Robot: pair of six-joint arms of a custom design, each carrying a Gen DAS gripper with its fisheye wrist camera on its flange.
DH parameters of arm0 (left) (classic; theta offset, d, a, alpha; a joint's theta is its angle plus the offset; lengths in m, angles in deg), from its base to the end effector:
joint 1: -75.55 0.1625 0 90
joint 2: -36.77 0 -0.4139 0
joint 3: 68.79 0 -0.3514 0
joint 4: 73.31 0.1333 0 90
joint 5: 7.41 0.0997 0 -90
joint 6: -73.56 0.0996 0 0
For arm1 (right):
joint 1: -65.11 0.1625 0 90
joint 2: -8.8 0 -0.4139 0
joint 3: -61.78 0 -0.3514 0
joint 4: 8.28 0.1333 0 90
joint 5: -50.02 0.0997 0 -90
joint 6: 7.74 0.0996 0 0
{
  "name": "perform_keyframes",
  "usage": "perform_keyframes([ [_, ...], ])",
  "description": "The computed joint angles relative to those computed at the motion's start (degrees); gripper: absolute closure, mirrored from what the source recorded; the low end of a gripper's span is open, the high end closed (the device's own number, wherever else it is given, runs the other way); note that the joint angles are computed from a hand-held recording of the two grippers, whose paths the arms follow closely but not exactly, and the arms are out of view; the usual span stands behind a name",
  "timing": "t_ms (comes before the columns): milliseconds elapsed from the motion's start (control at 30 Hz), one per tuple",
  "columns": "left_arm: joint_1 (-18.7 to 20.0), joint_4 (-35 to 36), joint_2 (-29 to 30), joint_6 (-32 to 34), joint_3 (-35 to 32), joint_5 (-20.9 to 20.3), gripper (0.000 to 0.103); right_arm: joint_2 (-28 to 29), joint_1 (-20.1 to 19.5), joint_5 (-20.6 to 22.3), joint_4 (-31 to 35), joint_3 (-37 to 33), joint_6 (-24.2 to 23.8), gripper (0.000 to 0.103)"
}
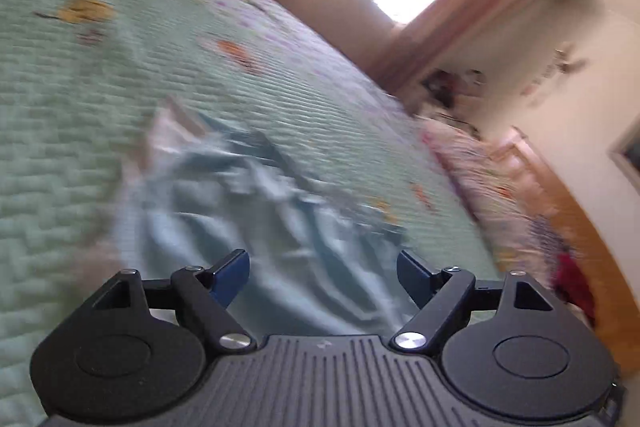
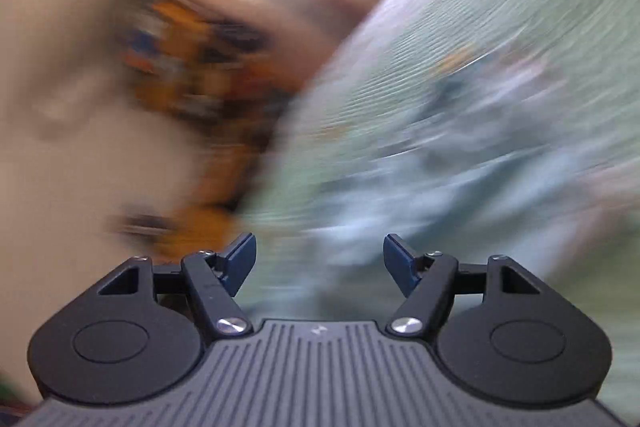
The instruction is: Fold clothes
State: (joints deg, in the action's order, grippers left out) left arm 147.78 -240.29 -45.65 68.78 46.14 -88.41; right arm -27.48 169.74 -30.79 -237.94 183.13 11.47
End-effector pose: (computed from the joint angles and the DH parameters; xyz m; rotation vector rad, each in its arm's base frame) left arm -0.0081 -0.5130 0.3836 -0.2349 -2.8863 1.2049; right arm 0.2711 -0.4478 0.0816 -0.0037 2.4767 -1.1638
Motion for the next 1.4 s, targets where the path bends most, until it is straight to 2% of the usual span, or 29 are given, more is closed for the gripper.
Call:
perform_keyframes([
  [67,-0.72,0.93,2.22,-2.05,-1.26,3.2,0.017,3.57,-2.19,11.37,2.25,-6.12,4.75,0.035],
  [100,-0.55,1.11,3.35,-2.6,-1.92,4.64,0.017,4.9,-2.81,15.08,5.43,-9.27,5.2,0.035],
  [167,1.05,2.49,5.03,-2.05,-3.65,4.88,0.017,7.2,-3.9,21.74,14.17,-15.54,5.28,0.035],
  [300,3.57,5.97,7.17,0.68,-5.95,7.17,0.017,9.75,-5.08,20.6,25.18,-21.5,3.76,0.036],
  [400,6.46,5.14,7.58,2.31,-6.84,2.37,0.018,10.62,-5.89,14.59,27.02,-22.59,6.39,0.037],
  [433,7.0,5.32,7.43,2.35,-6.92,1.21,0.018,11.14,-6.62,14.56,27.02,-22.59,7.56,0.047],
  [467,7.56,5.43,7.28,2.4,-6.98,0.03,0.02,11.55,-7.21,14.37,26.33,-22.26,8.54,0.066],
  [500,8.21,5.06,7.16,2.57,-6.85,-1.2,0.021,11.63,-7.35,13.84,26.0,-21.72,8.74,0.076],
  [533,8.85,4.72,7.04,2.67,-6.73,-2.41,0.024,11.72,-7.49,13.3,25.65,-21.15,8.95,0.091],
  [567,9.28,4.52,6.87,2.37,-6.66,-3.39,0.026,11.82,-7.61,12.78,25.33,-20.63,9.13,0.094],
  [667,10.28,4.1,6.49,0.84,-6.62,-5.74,0.027,11.34,-6.08,9.72,26.86,-20.65,7.31,0.095],
  [733,9.87,3.56,5.84,-0.35,-6.32,-5.54,0.026,10.41,-5.14,8.17,29.27,-21.09,5.53,0.092],
  [800,9.14,1.25,4.68,0.5,-5.18,-5.61,0.026,9.53,-3.85,6.58,30.68,-21.6,3.5,0.078],
  [833,8.7,0.78,3.97,0.89,-4.82,-5.67,0.026,9.35,-3.5,7.25,29.03,-21.49,2.44,0.066],
  [867,8.24,0.56,3.36,0.98,-4.62,-5.7,0.025,9.18,-3.16,7.93,27.43,-21.43,1.38,0.059],
  [967,5.96,1.41,3.82,2.83,-5.52,-4.56,0.022,8.98,-3.03,11.18,21.91,-21.29,0.64,0.051],
  [1033,4.25,2.91,4.75,4.56,-6.7,-3.11,0.022,8.92,-3.07,9.3,22.3,-22.22,2.25,0.05],
  [1133,2.16,10.24,9.14,6.39,-10.65,1.91,0.019,10.15,-4.53,6.86,25.7,-23.95,7.13,0.051],
  [1200,1.7,15.12,12.13,4.39,-12.89,8.16,0.02,10.66,-5.39,3.8,27.4,-23.78,9.77,0.079],
  [1233,1.85,14.61,12.55,5.18,-12.7,8.66,0.02,10.66,-5.53,3.03,27.27,-23.32,10.71,0.09],
  [1300,0.87,15.09,11.96,6.23,-12.42,10.03,0.02,10.42,-5.89,4.99,26.46,-22.94,12.0,0.08],
  [1367,-0.6,17.15,11.17,5.5,-12.97,11.78,0.02,9.77,-4.95,4.14,24.86,-23.08,11.0,0.05],
  [1400,-1.32,16.49,10.85,6.24,-12.75,12.4,0.019,9.56,-4.38,3.46,24.04,-23.43,10.13,0.046],
])
